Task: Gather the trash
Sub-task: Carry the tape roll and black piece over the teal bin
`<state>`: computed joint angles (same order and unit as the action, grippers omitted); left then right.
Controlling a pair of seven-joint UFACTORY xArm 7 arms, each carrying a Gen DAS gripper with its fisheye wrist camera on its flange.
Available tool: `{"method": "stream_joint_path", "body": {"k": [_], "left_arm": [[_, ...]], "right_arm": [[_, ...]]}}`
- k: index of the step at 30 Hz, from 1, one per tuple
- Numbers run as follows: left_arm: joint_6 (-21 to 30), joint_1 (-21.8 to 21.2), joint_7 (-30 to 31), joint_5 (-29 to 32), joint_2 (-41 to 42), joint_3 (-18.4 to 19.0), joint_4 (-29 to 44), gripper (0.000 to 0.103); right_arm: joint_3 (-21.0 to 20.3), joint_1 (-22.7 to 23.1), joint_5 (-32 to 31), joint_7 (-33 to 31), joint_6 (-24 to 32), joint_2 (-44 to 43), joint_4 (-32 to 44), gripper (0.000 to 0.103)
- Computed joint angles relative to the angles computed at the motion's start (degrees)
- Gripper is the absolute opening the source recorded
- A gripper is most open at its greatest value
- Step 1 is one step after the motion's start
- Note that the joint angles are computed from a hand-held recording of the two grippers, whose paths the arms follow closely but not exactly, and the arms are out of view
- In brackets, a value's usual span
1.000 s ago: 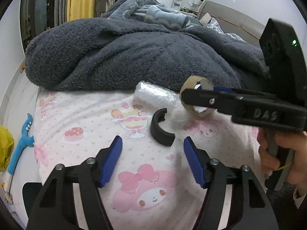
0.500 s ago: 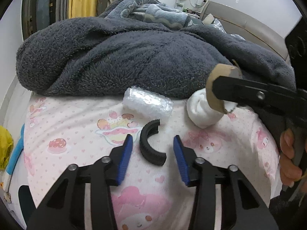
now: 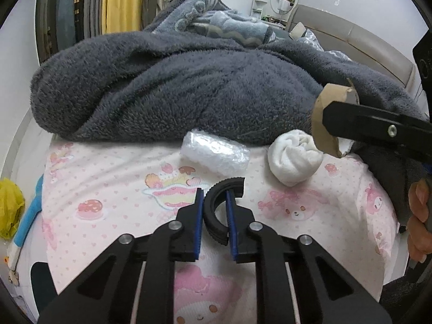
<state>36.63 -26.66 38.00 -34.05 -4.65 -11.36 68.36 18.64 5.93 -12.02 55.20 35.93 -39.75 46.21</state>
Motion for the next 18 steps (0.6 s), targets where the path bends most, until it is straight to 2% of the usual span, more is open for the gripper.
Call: {"method": "stream_joint_path", "body": {"k": [8,18], "left_arm": [[1.9,1.0,1.3,-1.2,-1.5,1.3,-0.3,0.018],[4.2,3.7,3.2,-2.7,-3.5,3.9,-1.4,0.018]], "right_arm": [[1.2,-0.8,-1.2,1.1,0.8,1.8,2.6,0.054],[4.0,-1.5,-6.4,3.5,0.8,10.1,10.4,0.054]]}}
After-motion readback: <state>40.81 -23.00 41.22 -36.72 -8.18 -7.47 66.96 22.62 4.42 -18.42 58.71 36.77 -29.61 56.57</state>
